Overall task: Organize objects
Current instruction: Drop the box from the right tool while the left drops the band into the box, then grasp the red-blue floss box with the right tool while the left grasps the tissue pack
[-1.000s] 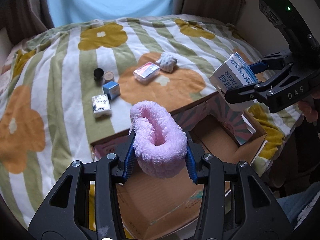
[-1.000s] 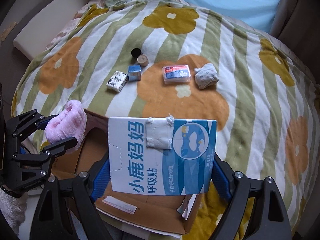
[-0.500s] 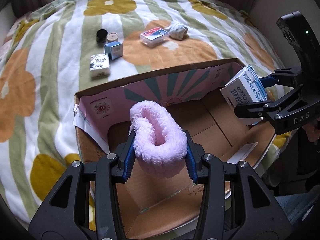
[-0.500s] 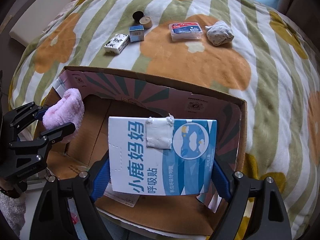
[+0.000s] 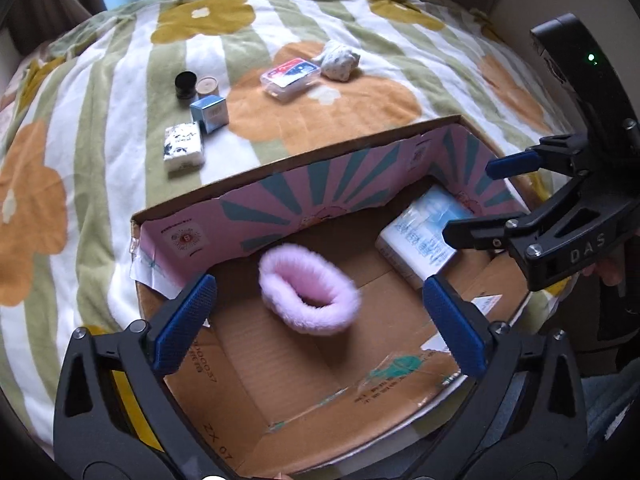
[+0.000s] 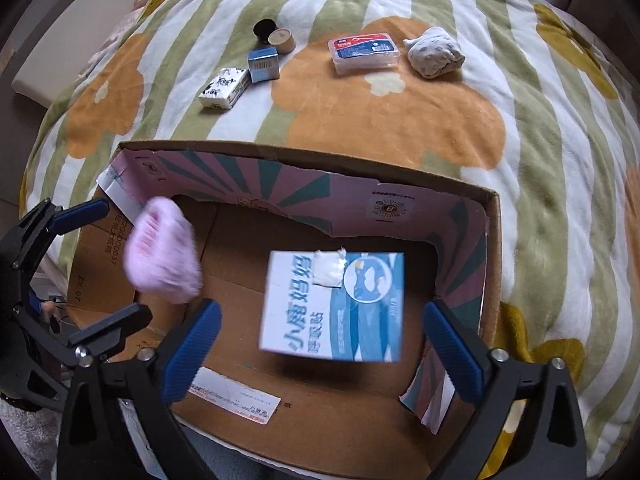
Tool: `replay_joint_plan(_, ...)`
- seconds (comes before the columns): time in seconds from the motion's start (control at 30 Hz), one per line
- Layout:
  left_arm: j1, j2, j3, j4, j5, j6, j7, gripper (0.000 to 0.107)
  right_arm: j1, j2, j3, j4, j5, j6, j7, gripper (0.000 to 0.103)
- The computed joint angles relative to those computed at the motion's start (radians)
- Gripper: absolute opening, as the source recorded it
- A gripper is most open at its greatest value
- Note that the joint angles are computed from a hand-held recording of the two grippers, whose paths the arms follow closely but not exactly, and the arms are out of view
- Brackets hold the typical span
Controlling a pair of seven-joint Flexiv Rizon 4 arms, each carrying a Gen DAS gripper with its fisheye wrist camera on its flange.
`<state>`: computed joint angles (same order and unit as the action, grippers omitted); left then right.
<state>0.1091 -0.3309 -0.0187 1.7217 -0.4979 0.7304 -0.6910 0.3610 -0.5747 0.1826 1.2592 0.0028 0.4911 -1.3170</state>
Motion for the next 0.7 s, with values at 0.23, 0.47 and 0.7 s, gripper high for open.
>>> replay_joint_plan(0.23, 0.0, 0.008, 0.014, 0.008, 0.019, -0.003, -0.066, 0.103, -0.025, 0.016, 0.009, 0.028, 0.024, 0.022, -0.012, 0.103)
replay_joint_plan(0.47, 0.01, 0.006, 0.015, -0.024, 0.008, -0.017, -0.122, 0.103, -0.015, 0.016, 0.001, -0.007, 0.028, -0.008, -0.005, 0.103)
replay_joint_plan(0.7, 0.022, -0.019, 0.007, -0.081, 0.006, -0.041, -0.143, 0.103, -0.012, 0.002, -0.005, -0.048, 0.019, 0.004, 0.01, 0.103)
